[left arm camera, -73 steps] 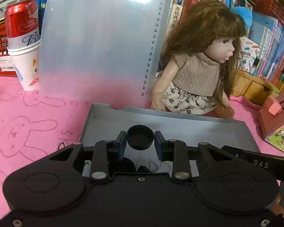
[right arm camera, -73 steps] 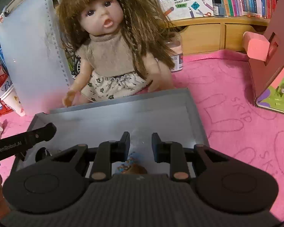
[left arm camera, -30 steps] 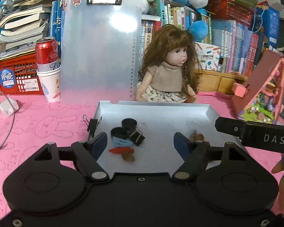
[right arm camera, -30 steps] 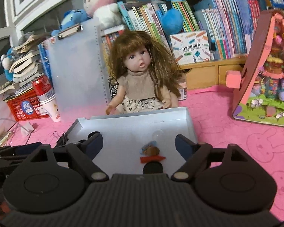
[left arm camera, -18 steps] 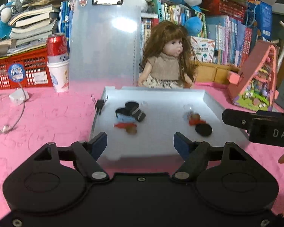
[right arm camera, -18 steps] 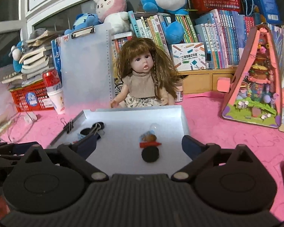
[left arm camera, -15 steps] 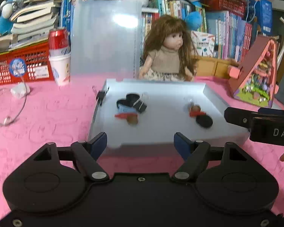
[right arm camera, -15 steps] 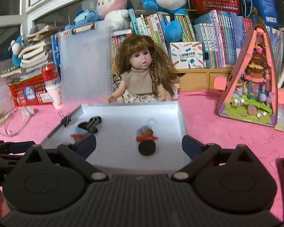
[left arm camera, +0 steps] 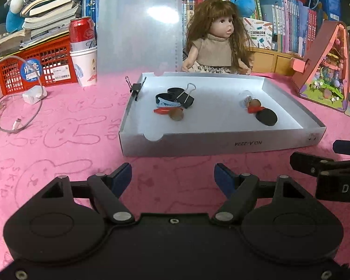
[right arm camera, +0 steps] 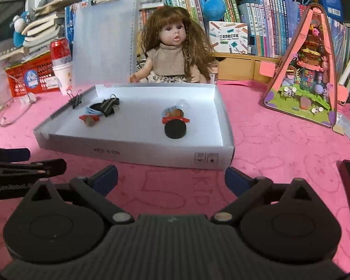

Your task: Organize rigid objects

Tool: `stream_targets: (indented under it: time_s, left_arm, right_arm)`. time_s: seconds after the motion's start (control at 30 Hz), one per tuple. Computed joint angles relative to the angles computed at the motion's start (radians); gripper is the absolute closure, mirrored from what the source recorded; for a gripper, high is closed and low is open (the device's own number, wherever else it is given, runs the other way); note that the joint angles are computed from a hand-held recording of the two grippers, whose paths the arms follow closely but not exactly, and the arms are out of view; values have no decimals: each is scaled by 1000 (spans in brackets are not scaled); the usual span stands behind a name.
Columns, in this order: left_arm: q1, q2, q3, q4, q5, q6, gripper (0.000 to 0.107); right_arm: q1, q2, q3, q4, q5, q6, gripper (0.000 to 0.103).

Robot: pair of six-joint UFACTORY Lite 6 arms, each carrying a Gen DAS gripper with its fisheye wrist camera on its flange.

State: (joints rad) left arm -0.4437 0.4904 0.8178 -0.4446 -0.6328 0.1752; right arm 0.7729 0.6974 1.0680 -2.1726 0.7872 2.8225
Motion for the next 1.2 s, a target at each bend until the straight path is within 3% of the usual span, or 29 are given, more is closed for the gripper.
stream_targets:
  time_s: [0.23,0.5,0.83,1.2]
  left_arm:
    - [21,28,46,0,55,-4,30]
    - [20,32,54,-29,59,10,25]
    - [35,37,61,-85,58,34,23]
    - [37,58,91,-99,91,60,5]
  right_arm:
    - [-16,9,23,54,-40,-26,0]
    - [-40,26,59,117,-110,-63,0]
    - [-23,54,116,221,-122,-195,0]
    - [-22,55,118,223,-122,-196,0]
